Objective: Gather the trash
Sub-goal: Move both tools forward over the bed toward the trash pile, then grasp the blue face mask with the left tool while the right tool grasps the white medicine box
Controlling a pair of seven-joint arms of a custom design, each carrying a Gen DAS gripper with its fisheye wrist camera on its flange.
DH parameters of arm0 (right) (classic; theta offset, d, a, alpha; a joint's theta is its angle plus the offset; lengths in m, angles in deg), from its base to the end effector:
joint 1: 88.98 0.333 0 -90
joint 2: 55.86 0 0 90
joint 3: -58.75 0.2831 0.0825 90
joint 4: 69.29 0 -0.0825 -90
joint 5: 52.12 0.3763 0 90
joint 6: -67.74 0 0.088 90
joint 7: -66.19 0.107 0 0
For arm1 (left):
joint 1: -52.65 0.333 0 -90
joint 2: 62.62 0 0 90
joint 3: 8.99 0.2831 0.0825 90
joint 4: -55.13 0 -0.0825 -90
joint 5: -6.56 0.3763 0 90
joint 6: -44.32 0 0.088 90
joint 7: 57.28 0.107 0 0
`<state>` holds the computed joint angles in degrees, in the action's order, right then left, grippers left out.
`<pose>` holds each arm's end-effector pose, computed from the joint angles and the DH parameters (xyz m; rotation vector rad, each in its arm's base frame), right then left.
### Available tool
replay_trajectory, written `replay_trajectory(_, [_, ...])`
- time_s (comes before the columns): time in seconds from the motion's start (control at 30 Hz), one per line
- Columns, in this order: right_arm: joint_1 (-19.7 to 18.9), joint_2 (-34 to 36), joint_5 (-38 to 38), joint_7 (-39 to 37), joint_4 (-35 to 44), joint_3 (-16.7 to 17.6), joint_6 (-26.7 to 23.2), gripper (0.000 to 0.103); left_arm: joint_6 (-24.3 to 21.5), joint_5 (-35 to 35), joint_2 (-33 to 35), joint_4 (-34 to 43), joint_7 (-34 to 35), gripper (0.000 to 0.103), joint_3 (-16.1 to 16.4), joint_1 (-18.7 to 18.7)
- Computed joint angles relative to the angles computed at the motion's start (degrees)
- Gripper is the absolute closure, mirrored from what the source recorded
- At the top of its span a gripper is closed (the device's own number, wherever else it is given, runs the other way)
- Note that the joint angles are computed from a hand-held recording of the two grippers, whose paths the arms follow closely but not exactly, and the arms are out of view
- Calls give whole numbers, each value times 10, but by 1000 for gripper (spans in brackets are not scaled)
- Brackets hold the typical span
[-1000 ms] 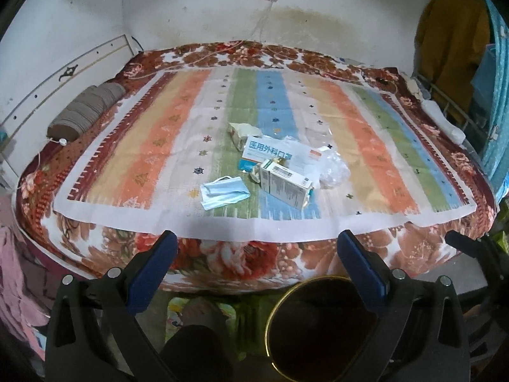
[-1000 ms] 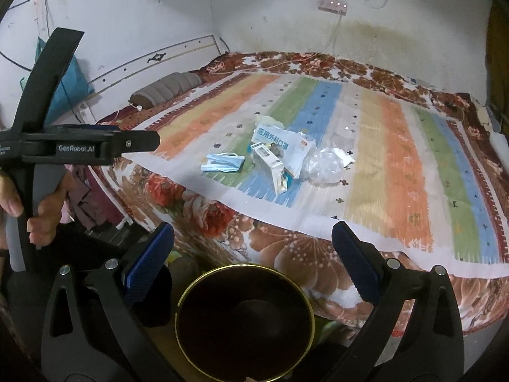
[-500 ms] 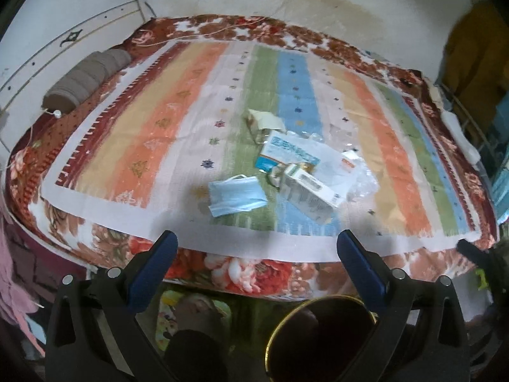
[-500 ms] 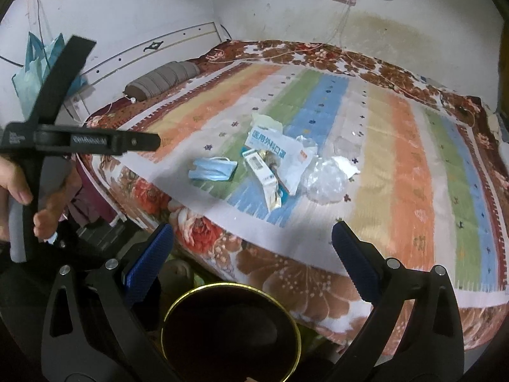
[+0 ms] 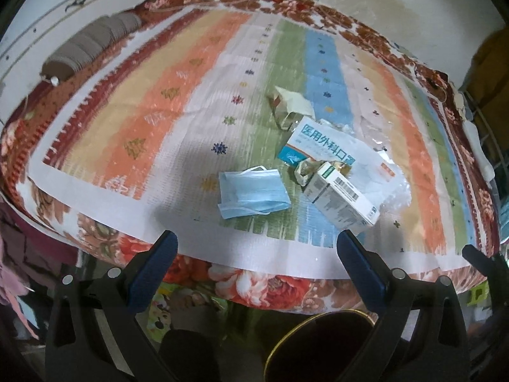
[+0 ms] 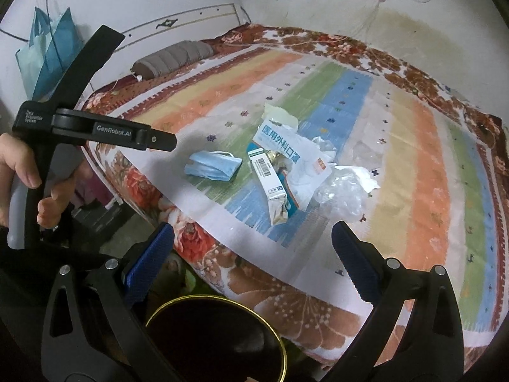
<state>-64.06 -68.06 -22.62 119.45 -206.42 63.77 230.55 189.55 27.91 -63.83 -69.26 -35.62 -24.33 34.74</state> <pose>0.4525 0.2320 0.4434 -2.2550 1.0133 -0.3746 0.4641 -0.3097 0.4137 -2.3311 1.6393 -0.5856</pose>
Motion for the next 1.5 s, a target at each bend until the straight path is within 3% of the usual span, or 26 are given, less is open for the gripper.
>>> replay_trajectory(0.27, [-6,61,30,-24,55,-3,-25,9,51,-40,31,-5,31,8,15,17])
replay_trajectory(0.4, [-18,105,62,-38,96,-1,-61,10,57,-69,55,9,53,12,17,24])
replay_trajectory(0.6, [-31,145,31,-30,126,15,-48,10,44,-58,82,35,64,19,22,25])
replay_trajectory(0.73, [-35,174,-1,-13,150,19,-49,16,59,-94,99,43,88,25,21,35])
replay_trajectory(0.97, [-46,211,-4,-10,187,26,-59,23,70,-173,137,64,140,49,13,54])
replay_trajectory(1.3, [-51,265,-28,0,239,32,-76,32,47,-203,172,94,156,57,12,54])
replay_trajectory(1.4, [-44,278,-48,25,248,28,-80,41,35,-197,182,105,153,58,16,54])
replay_trajectory(1.5, [-36,280,-76,43,245,24,-66,46,52,-217,185,101,158,63,13,65])
